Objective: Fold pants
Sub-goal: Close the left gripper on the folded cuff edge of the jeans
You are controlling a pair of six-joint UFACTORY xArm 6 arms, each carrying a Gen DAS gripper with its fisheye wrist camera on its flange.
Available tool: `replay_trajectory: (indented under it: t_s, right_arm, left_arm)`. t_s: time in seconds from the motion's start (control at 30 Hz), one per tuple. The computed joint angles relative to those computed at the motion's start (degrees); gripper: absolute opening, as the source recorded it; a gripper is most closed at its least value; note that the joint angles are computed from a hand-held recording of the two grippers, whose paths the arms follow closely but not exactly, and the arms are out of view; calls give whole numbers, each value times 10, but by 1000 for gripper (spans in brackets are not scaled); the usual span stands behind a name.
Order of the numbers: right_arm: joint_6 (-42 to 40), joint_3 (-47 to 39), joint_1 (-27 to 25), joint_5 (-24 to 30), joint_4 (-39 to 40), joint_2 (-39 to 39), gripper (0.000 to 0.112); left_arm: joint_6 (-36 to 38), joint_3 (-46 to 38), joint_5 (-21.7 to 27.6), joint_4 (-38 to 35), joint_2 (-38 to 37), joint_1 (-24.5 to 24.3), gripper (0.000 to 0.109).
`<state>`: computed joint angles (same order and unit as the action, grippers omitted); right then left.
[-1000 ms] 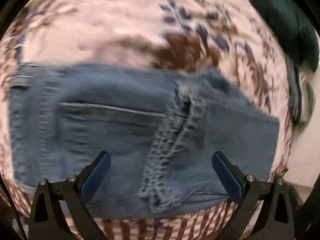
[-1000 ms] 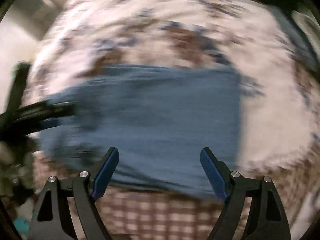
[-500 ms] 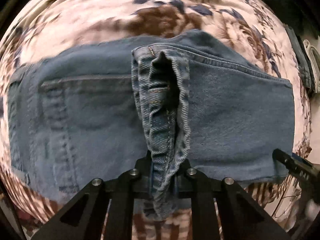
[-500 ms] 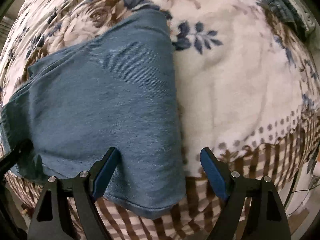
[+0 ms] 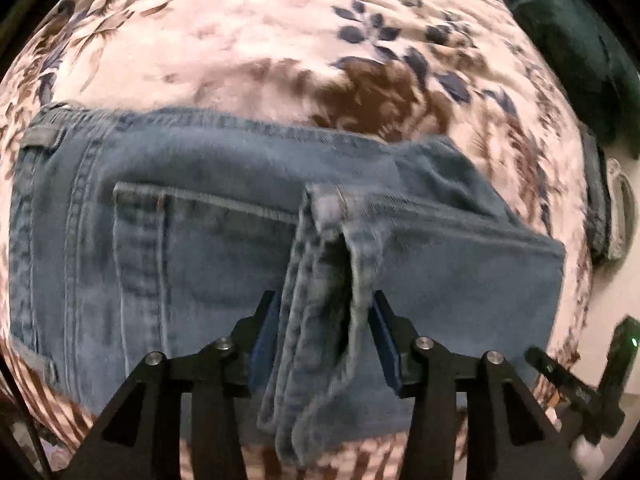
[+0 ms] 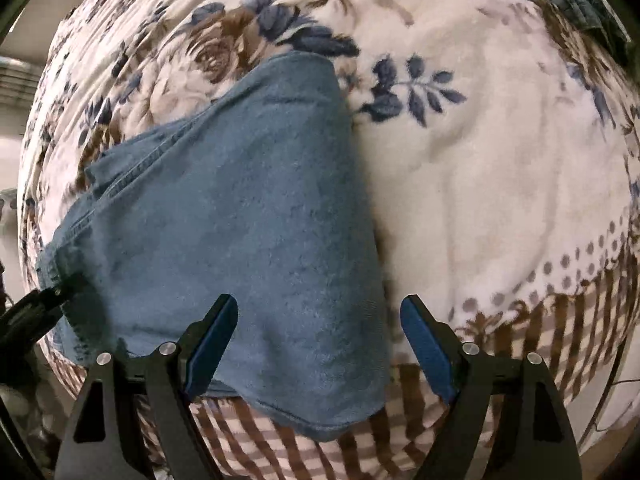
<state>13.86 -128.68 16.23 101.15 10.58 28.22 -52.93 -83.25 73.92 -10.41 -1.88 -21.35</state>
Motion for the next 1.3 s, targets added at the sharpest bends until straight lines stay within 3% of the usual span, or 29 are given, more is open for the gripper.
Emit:
replay_trajectory:
  t_s: [0.1,0.2,0.3,0.43,0.5,0.6,0.7,0.8,0.93,1.0,1.1,1.3]
  right_arm:
    - [-13,27,-3,-1,-18,-4,85]
    - [-4,30,-17,16,-25,4,85]
    - [16,22,-34,34,7,6,85]
    - [10,93,-58,53,61,-36,86]
    - [1,137,-66,64,69,-56,86]
    - [-4,165,-82,80,71,-66,86]
    - [-16,138,-91,107,69,-48,86]
    - [-29,82,-96,138,60,-19,86]
    - [-4,95,-76,106,96,-29,86]
    - [3,134,-59,94,78,-43,86]
    - [5,162,-68,87,79,-53,86]
    - [-11,81,-49,126,30,-18,86]
  left_arm:
    - [10,-5,-4,19,26,-4,36]
    - [20,17,-12,-16,10,16,37]
    - [-2,9,30,-17,-14,19,40]
    - [-19,30,35,-48,-35,-9,40]
    - [-13,29,87,-34,-28,-31,40]
    - [-10,75,82,-31,-68,-42,44]
    - [-21,95,83,-57,-94,-27,44]
    - [-26,61,117,-50,-84,-23,44]
    - [-43,27,96,-10,-67,-41,44]
    - [-32,17,125,12,-46,-49,44]
    - [-36,74,94,13,-68,-51,47]
    - [-52,41,99,11,-42,-61,47]
